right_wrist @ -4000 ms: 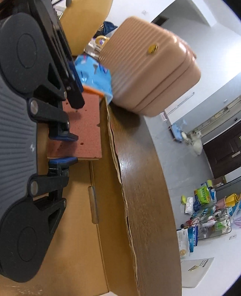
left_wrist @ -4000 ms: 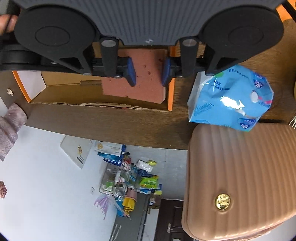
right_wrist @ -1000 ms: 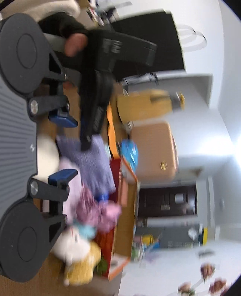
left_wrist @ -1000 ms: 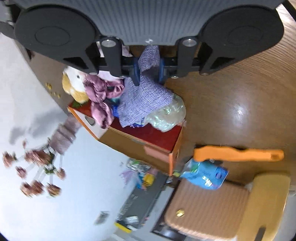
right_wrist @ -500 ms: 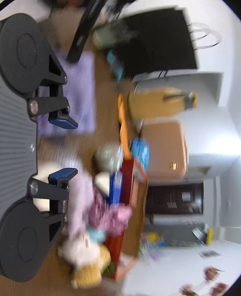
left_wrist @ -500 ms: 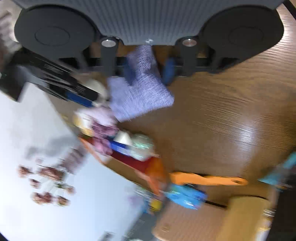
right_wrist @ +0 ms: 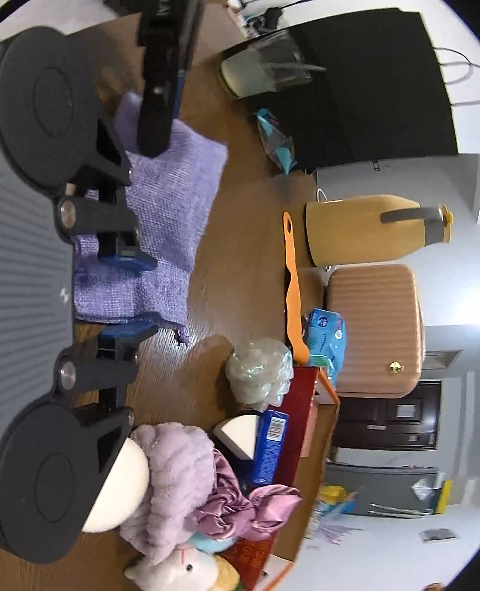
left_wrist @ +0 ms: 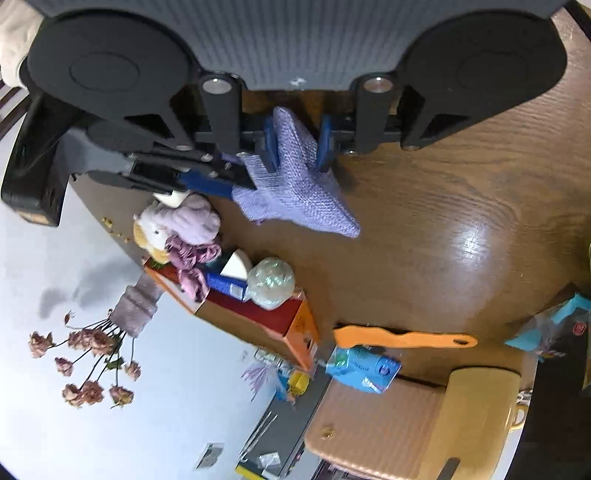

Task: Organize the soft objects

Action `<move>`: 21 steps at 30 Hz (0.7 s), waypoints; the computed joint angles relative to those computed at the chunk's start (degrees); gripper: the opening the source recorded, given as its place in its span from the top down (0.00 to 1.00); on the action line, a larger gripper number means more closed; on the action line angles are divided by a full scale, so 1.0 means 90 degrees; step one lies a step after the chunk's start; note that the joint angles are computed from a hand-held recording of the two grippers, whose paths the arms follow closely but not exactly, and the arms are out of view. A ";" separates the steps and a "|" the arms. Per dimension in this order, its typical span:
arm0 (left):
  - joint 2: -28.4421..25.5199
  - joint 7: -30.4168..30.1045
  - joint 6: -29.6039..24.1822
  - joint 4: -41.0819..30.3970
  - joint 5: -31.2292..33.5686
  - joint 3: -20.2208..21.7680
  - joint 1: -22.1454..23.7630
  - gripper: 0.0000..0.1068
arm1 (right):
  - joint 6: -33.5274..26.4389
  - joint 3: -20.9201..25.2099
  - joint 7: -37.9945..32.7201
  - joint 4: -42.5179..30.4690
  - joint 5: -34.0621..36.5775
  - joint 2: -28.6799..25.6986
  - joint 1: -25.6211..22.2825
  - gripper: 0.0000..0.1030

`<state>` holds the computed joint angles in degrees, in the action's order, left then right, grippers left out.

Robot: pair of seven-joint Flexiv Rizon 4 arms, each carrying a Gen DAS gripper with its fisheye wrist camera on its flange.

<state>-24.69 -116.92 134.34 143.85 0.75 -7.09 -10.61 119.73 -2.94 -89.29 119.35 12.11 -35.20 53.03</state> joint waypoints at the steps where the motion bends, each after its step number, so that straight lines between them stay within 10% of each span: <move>1: 0.0001 -0.0017 0.0003 -0.0011 0.0038 -0.0015 0.0030 0.82 | 0.0035 -0.0078 -0.0086 0.0022 0.0026 -0.0006 0.0095 0.78; 7: 0.0104 0.0100 -0.0106 -0.0015 -0.0266 0.0050 -0.0222 0.86 | 0.0068 -0.0622 -0.0705 0.0050 0.0460 -0.0034 0.0815 0.92; 14: 0.0266 0.0228 -0.0436 -0.0805 0.0422 -0.0254 0.0224 0.87 | 0.0667 0.0389 -0.0360 0.0240 -0.0037 0.0407 -0.0534 0.93; 21: -0.0854 0.0980 -0.2653 -0.3991 0.1235 -0.1917 0.1490 0.87 | -0.0071 0.0360 -0.0208 -0.0872 -0.1120 0.0432 -0.2062 0.93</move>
<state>-32.38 -108.10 110.46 107.92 11.87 -24.34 2.80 119.10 0.30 -91.16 111.50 2.03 -31.31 34.47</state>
